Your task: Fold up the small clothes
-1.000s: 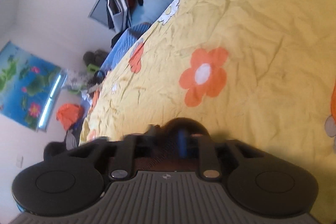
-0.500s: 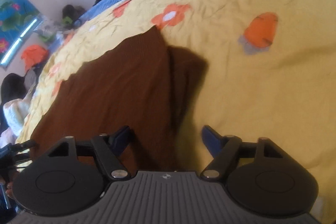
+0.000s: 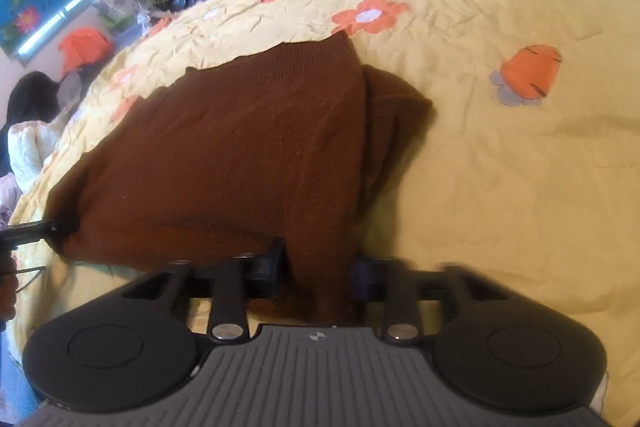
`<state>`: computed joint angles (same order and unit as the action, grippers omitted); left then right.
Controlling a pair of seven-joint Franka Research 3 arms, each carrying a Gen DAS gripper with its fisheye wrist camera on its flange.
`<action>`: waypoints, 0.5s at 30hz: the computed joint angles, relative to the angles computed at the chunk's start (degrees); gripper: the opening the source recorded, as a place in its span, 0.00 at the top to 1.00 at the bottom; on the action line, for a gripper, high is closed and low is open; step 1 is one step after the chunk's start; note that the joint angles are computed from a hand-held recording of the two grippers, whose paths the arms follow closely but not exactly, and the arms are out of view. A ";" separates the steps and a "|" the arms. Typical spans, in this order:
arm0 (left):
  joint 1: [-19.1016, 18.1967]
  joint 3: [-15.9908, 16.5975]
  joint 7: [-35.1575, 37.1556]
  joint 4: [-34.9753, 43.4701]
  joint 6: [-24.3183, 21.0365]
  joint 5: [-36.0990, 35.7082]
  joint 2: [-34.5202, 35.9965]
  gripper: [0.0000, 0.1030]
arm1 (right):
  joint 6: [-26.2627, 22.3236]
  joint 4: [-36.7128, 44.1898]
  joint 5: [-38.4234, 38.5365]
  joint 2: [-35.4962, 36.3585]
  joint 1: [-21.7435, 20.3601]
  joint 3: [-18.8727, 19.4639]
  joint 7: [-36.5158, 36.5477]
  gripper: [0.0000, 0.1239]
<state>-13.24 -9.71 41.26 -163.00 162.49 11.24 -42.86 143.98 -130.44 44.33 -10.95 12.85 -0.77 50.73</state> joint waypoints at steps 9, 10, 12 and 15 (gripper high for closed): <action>18.06 -7.34 -2.96 14.55 7.38 11.45 15.81 0.26 | 2.25 20.57 7.08 14.78 1.07 0.84 -1.94 0.42; 19.50 -8.21 -3.98 17.57 6.73 12.91 20.04 0.26 | 2.99 24.47 2.59 18.66 1.17 1.64 2.17 0.43; 19.67 -8.09 -4.57 23.91 3.68 14.69 28.13 0.34 | 3.89 31.81 -7.81 25.88 2.48 1.86 11.61 0.49; 16.63 -5.69 -2.48 29.85 0.29 13.92 35.97 0.63 | 2.47 38.18 -16.89 32.20 3.81 1.72 19.27 0.54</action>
<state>3.39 -15.40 38.78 -133.15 162.78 25.16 -6.88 146.45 -92.26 27.43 21.25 16.66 0.95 70.00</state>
